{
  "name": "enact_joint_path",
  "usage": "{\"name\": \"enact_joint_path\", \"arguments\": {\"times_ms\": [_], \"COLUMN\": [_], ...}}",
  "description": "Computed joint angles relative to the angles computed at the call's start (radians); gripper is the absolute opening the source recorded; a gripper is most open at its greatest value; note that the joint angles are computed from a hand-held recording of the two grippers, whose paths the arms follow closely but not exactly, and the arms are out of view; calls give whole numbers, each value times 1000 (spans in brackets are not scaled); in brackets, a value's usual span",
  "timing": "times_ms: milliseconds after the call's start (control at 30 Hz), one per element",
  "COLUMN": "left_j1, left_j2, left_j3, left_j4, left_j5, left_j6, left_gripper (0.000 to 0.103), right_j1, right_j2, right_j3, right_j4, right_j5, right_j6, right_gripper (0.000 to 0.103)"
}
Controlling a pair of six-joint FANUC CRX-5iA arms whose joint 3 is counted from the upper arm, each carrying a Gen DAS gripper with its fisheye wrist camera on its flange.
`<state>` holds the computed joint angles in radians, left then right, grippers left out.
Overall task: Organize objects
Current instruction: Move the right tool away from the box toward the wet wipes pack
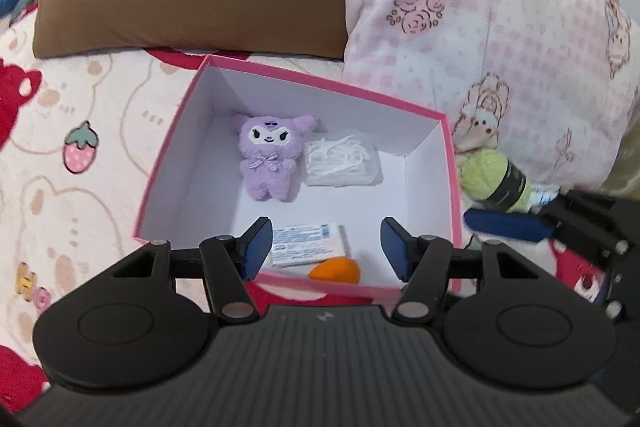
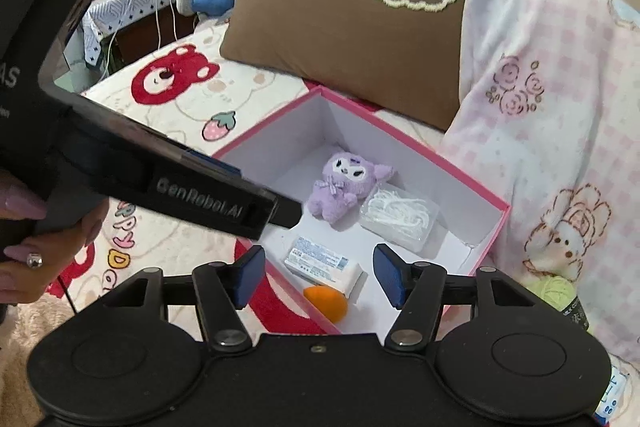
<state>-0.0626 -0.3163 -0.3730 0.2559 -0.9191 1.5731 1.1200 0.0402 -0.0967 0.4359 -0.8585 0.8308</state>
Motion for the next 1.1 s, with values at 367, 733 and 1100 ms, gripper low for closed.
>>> {"name": "enact_joint_path", "arguments": {"times_ms": [367,733,1100], "left_j1": [-56,-153,-283], "left_j2": [-42,-52,-85], "left_j3": [71,123,152], "left_j4": [-57,-129,-209], "left_j5": [-100,-194,-226], "left_j6": [46,141,216], "left_gripper": [61,63,73], "right_j1": [27,84,169], "right_j2": [-86,-177,-247], "right_j3": [-64,-119,-153], "right_j4": [21,24,24], "right_j5": [2,-51,-207], "right_j6": [-31,-97,-145], "right_gripper": [82,87,88]}}
